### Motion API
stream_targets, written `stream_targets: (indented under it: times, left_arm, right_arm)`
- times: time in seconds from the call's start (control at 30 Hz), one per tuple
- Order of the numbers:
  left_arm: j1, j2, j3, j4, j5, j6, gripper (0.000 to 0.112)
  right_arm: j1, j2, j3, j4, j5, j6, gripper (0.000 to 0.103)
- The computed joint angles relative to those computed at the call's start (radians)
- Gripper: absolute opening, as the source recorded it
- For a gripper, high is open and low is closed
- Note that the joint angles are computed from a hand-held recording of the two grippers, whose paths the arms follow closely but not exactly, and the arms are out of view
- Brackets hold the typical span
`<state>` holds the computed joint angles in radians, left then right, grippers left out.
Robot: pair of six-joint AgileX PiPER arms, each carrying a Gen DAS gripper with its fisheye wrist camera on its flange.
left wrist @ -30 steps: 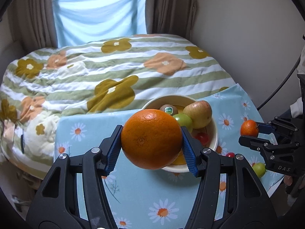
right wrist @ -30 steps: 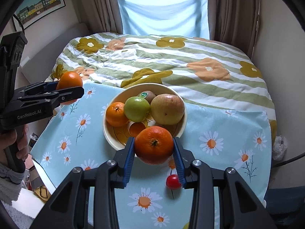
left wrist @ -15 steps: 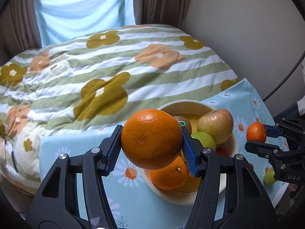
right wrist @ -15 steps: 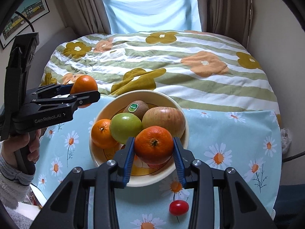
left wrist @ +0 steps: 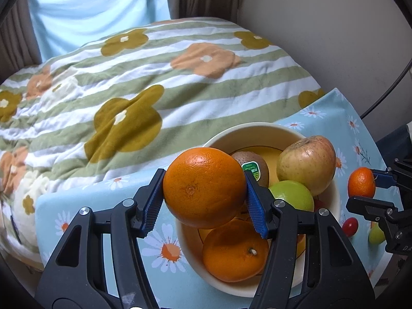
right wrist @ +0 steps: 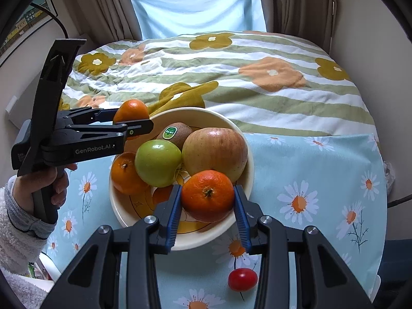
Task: Organize fruits
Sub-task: 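Carry the orange into the bowl and open the left gripper while the right carries the tangerine over, then lower the tangerine into the bowl and open the right gripper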
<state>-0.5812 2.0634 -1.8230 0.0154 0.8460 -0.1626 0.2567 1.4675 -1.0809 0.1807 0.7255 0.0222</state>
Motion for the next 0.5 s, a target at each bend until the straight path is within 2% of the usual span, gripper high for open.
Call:
stream_targets:
  times: [0.07,0.1,0.13,0.17,0.23,0.5]
  left_arm:
    - [-0.005,0.009,-0.011,0.014,0.005,-0.011,0.064]
    - [-0.004,0.009,-0.012,0.012,0.003,-0.01,0.072]
    - [0.0,0.005,-0.013,-0.004,0.001,0.001,0.092]
    - [0.001,-0.004,-0.007,0.001,-0.01,-0.008,0.102]
    - [0.01,-0.029,0.013,-0.016,-0.04,-0.002,0.103]
    - [0.037,-0.103,0.053,-0.001,-0.027,-0.037,0.103]
  right_arm:
    - [-0.006,0.003,-0.001,0.004,-0.004,0.001,0.036]
    - [-0.009,0.004,-0.001,0.005,-0.006,0.001,0.036]
    - [-0.013,0.005,-0.001,0.01,-0.007,-0.005,0.036]
    - [-0.015,0.005,-0.002,0.012,-0.007,-0.007,0.036]
    - [-0.015,0.004,-0.001,0.012,-0.008,-0.007,0.036]
    - [-0.015,-0.007,-0.008,0.014,0.011,-0.02,0.036]
